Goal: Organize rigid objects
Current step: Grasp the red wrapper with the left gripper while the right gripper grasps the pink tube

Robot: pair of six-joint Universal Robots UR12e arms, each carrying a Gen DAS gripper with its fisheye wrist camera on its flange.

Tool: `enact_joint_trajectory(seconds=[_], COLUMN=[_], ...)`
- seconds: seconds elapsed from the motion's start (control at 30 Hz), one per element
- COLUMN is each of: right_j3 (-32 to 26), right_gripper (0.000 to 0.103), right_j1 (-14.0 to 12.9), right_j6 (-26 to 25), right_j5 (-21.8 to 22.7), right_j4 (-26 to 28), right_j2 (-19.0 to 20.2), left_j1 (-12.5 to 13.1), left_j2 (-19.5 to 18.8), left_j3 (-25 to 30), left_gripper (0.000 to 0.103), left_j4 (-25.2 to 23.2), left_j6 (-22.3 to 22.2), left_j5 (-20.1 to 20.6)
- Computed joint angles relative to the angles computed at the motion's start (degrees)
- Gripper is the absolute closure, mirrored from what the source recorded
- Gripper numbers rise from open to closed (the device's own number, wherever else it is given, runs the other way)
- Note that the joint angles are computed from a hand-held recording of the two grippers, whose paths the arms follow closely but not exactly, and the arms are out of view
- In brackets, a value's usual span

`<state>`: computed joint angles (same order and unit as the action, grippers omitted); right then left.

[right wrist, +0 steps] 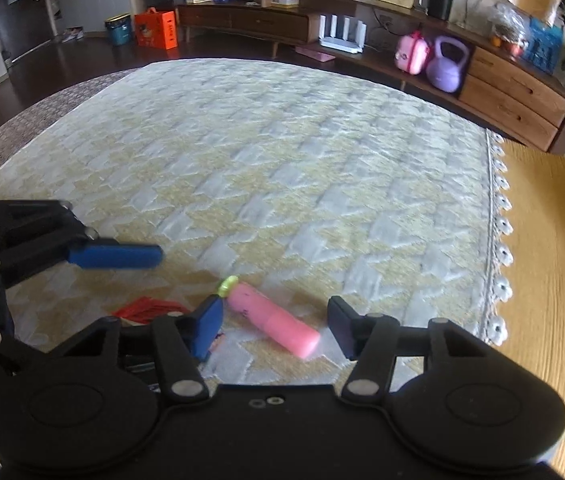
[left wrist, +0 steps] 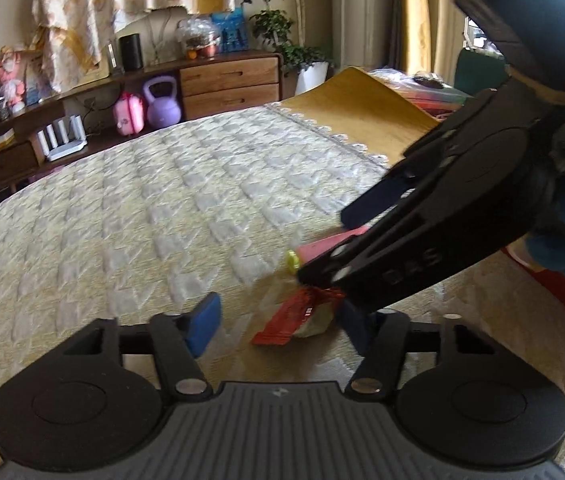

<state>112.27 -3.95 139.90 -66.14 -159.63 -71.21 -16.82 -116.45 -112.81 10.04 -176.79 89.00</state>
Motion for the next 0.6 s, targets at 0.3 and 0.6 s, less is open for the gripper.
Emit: enact_joint_trajectory(seconds=[0.3, 0.6], right_j3=[0.4, 2.2], right_gripper=[0.067, 0.088], right_j1=[-0.4, -0.5], right_j6=[-0.1, 4.0], right_j5=[2.1, 2.3], right_j4=[0.8, -2.6], right_j2=[-0.4, -1.0], left_j1=[-0.2, -1.2], left_j2=[0.1, 0.4], left_j3=[-0.3, -0.5], left_gripper=[0.069, 0.075], left_j4=[0.4, 0.2], left_j6=[1.5, 0.7], left_j5=[-1.6, 1.1])
